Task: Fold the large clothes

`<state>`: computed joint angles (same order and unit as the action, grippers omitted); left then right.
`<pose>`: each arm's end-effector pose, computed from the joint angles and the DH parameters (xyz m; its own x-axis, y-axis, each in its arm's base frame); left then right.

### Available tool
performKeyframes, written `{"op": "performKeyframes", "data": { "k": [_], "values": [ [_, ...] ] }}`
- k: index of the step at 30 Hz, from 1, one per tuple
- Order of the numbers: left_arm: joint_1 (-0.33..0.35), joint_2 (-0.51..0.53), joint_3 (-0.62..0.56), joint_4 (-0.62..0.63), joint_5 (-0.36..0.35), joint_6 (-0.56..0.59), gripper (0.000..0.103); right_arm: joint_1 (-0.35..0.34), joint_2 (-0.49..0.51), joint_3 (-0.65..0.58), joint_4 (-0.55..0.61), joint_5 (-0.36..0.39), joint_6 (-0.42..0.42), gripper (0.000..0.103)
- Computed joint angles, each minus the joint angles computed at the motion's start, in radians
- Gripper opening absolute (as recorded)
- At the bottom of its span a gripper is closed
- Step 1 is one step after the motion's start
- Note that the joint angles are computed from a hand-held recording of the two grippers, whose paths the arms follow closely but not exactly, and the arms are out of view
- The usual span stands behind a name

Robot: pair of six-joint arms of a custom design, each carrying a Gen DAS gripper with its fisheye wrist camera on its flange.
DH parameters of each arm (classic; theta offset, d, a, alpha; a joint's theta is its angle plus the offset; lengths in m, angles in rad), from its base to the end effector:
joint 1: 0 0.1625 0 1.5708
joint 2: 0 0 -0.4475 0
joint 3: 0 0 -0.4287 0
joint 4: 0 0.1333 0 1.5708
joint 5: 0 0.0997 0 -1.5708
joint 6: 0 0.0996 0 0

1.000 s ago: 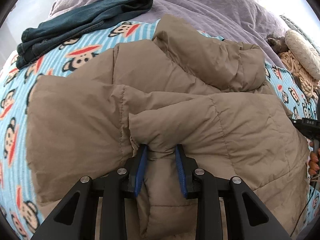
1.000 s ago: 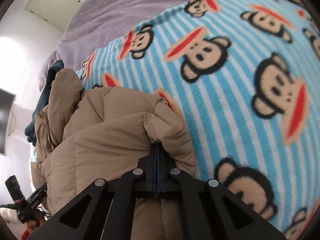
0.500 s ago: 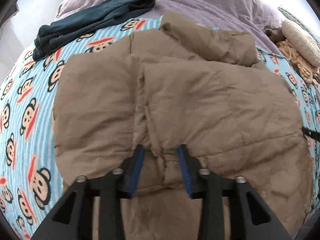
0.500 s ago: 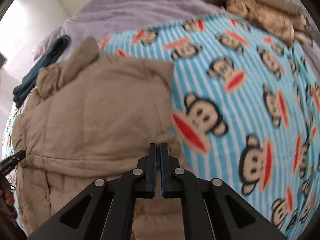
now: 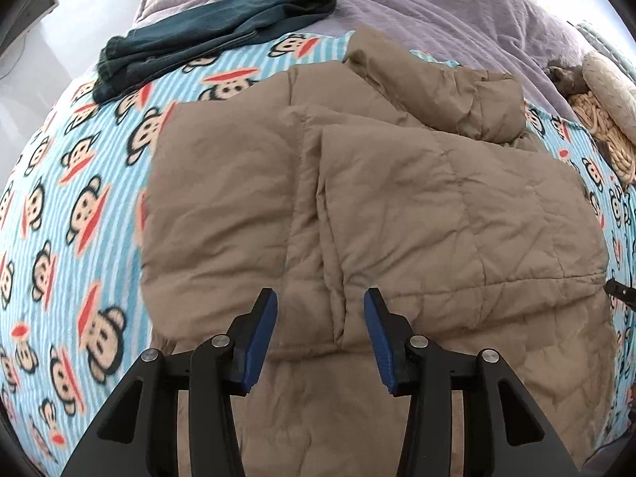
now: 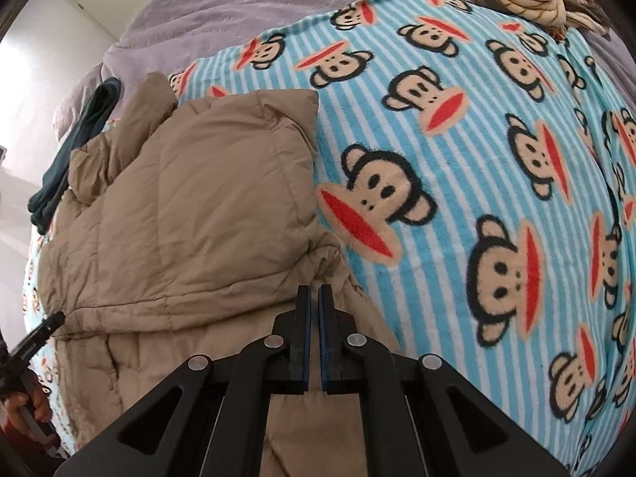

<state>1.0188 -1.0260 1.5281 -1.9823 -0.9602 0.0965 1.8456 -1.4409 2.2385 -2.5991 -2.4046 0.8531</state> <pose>-0.2047 -0.6955 0.2486 -0.6170 0.5533 -0.5596 0.5844 0.7984 0.1451 0.1848 -0.4360 0.2571 -0.6546 0.6931 0.3018 0.3482 0.6308 -0.6934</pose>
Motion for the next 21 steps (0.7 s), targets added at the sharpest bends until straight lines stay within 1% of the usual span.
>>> {"op": "performKeyframes", "data": {
  "k": [4,6,7,8,9,13,14,16,17,18,19,20,21],
  "values": [
    [-0.009,-0.023,0.013,0.022,0.016,-0.023,0.047,0.017,-0.005,-0.007,0.035,0.023,0.027,0.005],
    [-0.013,-0.034,0.02,0.037,0.018,-0.032,0.05,0.027,-0.003,-0.011,0.053,0.032,0.043,0.009],
    [-0.015,-0.039,0.023,0.044,0.022,-0.036,0.068,0.032,-0.003,-0.012,0.06,0.04,0.052,0.018],
    [-0.016,-0.044,0.028,0.042,0.022,-0.039,0.085,0.038,-0.002,-0.012,0.062,0.045,0.06,0.031],
    [-0.018,-0.052,0.036,0.03,0.018,-0.036,0.086,0.044,-0.001,-0.012,0.06,0.047,0.066,0.04],
    [-0.026,-0.071,0.05,0.039,0.024,-0.04,0.086,0.062,0.007,-0.023,0.083,0.05,0.077,0.044],
    [-0.027,-0.074,0.052,0.041,0.025,-0.043,0.086,0.066,0.008,-0.025,0.086,0.053,0.082,0.046],
    [-0.03,-0.081,0.054,0.054,0.023,-0.055,0.086,0.077,0.013,-0.032,0.099,0.05,0.09,0.054],
    [-0.033,-0.085,0.057,0.058,0.025,-0.063,0.09,0.084,0.016,-0.035,0.101,0.046,0.088,0.063],
    [-0.037,-0.088,0.058,0.068,0.034,-0.073,0.099,0.091,0.02,-0.04,0.103,0.043,0.083,0.073],
    [-0.042,-0.093,0.065,0.065,0.044,-0.077,0.103,0.097,0.023,-0.043,0.101,0.04,0.077,0.078],
    [-0.046,-0.098,0.069,0.063,0.044,-0.078,0.103,0.105,0.027,-0.047,0.1,0.035,0.073,0.084],
    [-0.049,-0.102,0.07,0.07,0.041,-0.078,0.103,0.112,0.031,-0.053,0.109,0.029,0.073,0.085]
  ]
}}
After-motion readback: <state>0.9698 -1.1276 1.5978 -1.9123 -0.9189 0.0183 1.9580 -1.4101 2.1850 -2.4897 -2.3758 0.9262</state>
